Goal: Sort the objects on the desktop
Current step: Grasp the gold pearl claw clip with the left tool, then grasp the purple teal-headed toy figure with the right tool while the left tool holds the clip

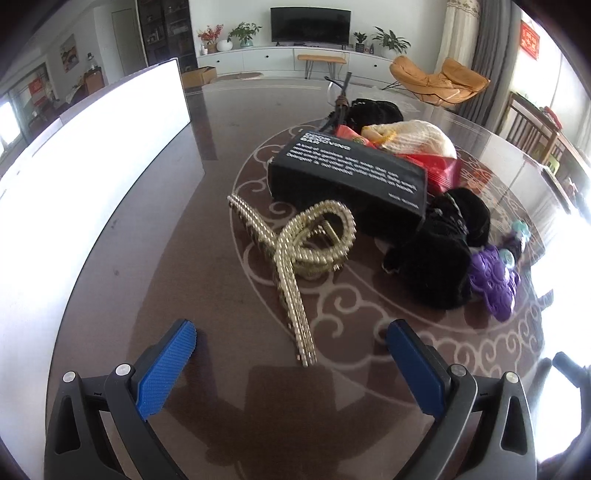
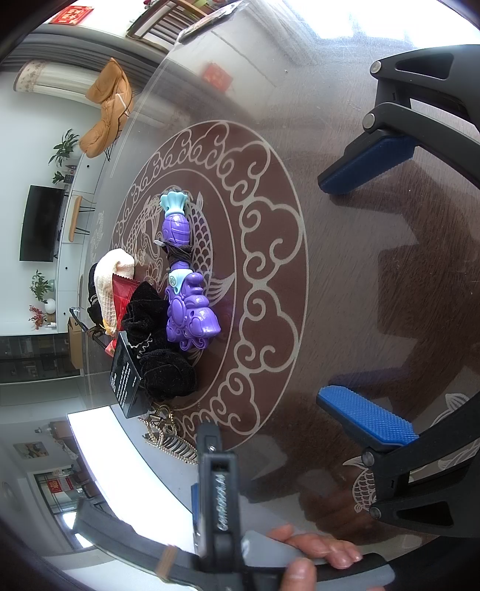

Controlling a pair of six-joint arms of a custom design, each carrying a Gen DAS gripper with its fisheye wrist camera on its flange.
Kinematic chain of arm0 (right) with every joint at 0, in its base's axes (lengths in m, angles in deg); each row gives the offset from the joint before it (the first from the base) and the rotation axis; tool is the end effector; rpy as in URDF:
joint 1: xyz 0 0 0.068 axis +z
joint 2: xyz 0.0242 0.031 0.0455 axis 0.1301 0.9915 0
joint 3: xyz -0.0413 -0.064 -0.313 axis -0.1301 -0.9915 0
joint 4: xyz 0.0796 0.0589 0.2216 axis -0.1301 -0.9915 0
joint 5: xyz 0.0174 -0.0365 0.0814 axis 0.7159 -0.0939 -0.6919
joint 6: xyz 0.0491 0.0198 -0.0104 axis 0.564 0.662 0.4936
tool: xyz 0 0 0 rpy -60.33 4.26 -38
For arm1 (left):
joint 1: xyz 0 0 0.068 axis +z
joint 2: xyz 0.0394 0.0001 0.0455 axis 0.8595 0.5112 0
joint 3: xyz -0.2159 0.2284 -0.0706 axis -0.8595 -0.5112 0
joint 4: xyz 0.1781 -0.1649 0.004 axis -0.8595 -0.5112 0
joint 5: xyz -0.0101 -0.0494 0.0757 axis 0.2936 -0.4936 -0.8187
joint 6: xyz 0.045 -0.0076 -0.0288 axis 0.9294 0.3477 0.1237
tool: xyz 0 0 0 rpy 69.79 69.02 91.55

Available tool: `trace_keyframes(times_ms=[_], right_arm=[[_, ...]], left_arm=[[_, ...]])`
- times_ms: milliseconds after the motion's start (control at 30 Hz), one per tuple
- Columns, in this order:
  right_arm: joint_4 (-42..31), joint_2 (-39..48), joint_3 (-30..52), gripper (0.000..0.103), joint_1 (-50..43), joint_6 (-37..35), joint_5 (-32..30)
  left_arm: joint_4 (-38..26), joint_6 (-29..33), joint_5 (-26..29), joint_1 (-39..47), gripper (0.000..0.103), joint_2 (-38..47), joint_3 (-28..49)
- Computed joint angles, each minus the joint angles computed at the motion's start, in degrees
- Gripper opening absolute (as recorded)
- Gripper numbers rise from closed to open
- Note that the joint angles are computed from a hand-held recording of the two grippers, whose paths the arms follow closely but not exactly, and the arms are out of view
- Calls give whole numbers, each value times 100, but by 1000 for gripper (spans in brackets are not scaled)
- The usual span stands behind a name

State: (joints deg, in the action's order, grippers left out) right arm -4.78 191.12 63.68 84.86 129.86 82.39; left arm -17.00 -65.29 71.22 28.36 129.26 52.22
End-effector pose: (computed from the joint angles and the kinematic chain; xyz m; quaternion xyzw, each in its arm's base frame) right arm 0.0754 0.2415 0.1203 0.0494 0.9505 -0.0218 0.3060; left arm 0.2354 -0.1363 0.0759 0.1509 0.9503 -0.0458 0.2683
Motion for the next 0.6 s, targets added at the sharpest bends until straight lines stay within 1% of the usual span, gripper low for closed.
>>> trace_keyframes(times_ms=[67,100,133,200,233,267,300,333,367,433,500,533,567,600], right_arm=[[7,-1,-9,103,6,8,1],[3,0,0,103,0,0,0],[8,11,8,103,-6,-7,-1],[15,20,13,103,-10,-12,-2],[13,18,15,103,-12,-14,-2],[14,20,14,103,-11,-12,-2],[12,16,15,103,-14,-17,-2],[13,18,14,103,-13,-15,-2],[14,20,14,103,-11,-13,-2],[13,17,14,103,-12,-15,-1],[15,18,13,103,-14,-16,-2],[15,18,13,103,-14,-16,-2],[13,15,13,103,-15,-18,-2],[13,15,13,103,-15,-18,-2]], left_arm=[[-588,-213,-96,96,103,123,588],[-781,-239,-109,123,103,195,826],[-886,-201,-95,138,103,262,1003],[-828,-25,-15,184,103,343,1116],[-683,23,-22,213,103,345,1052],[-324,89,-27,253,87,314,850],[53,179,47,317,66,266,615],[227,251,45,363,59,222,459],[400,320,208,464,53,161,284],[686,401,488,638,53,39,-103],[1151,501,552,638,53,-73,-652],[1521,570,476,562,53,-60,-968],[2037,617,341,437,54,23,-1312],[2409,612,319,356,54,86,-1564]])
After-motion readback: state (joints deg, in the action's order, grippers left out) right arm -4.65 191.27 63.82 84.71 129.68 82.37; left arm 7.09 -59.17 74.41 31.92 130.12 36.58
